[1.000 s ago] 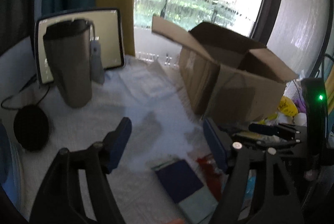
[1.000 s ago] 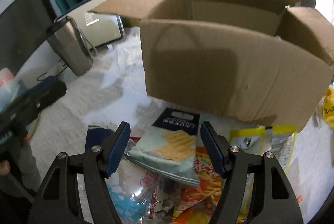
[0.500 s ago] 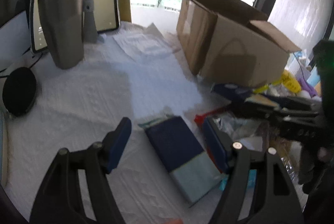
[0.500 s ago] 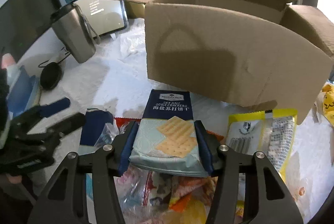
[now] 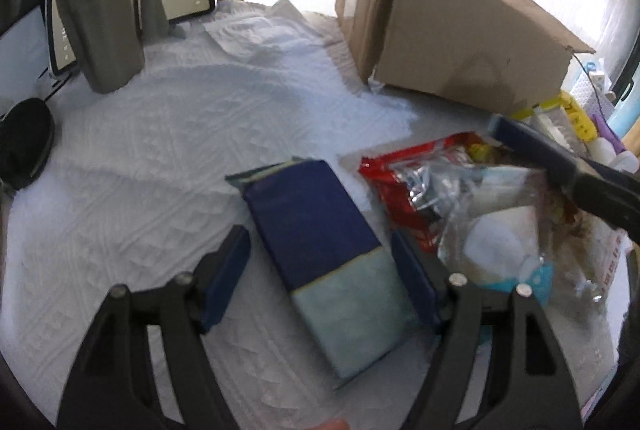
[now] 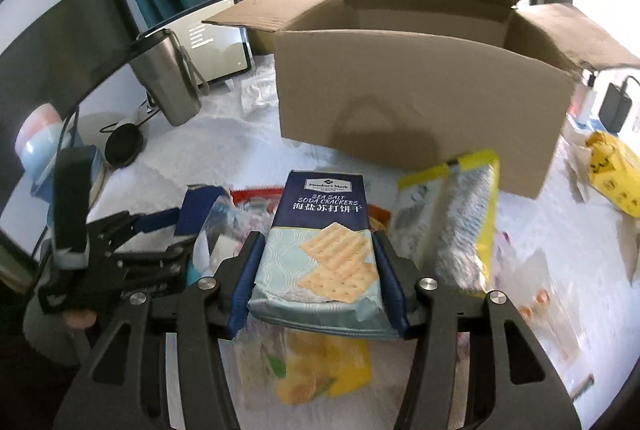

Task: Organize snacks
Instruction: 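Grasp the blue soda cracker pack with the right tool while the left tool grasps the navy pack, then carry both held packs toward the open cardboard box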

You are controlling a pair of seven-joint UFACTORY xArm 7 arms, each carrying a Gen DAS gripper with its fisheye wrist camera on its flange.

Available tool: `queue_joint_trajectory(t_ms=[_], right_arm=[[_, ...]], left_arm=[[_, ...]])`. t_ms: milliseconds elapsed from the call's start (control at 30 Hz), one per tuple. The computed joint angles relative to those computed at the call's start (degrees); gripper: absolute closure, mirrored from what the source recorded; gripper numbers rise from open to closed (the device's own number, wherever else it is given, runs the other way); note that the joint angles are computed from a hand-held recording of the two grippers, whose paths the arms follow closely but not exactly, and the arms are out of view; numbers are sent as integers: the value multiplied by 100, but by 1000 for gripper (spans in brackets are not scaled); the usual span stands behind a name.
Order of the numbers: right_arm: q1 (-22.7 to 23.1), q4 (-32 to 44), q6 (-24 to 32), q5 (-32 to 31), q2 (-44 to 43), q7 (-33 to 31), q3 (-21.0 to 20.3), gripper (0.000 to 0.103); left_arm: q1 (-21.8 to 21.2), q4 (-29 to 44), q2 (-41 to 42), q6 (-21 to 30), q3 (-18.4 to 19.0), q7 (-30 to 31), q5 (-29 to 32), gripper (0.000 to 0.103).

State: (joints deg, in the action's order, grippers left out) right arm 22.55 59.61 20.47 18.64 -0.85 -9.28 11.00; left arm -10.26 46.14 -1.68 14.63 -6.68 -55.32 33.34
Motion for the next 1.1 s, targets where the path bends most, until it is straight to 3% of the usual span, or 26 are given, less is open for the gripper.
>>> queue_joint_trajectory(t_ms=[233,400,533,733,1100], right_arm=[[2,-465,-170,512,-393,-403,-153,47],[100,-655,-199,1040,-580,-823,-292,47],[132,-748,-261,1110,-697,-856,-311,47],[223,-838,-323,1196,-813,-918,-362,47],[300,-826,-389,1059,-1008,-887,-422,47]], left_arm=[[-56,80,32,171,1,-25,330,26],[-30,-120,-156,97,-9,187,215,40],[5,-333,-387,118,-81,522,-117,45],[179,-637,-728,234,-295,515,-17,45],[436,-877,-1357,-312,-509,998,-607,45]])
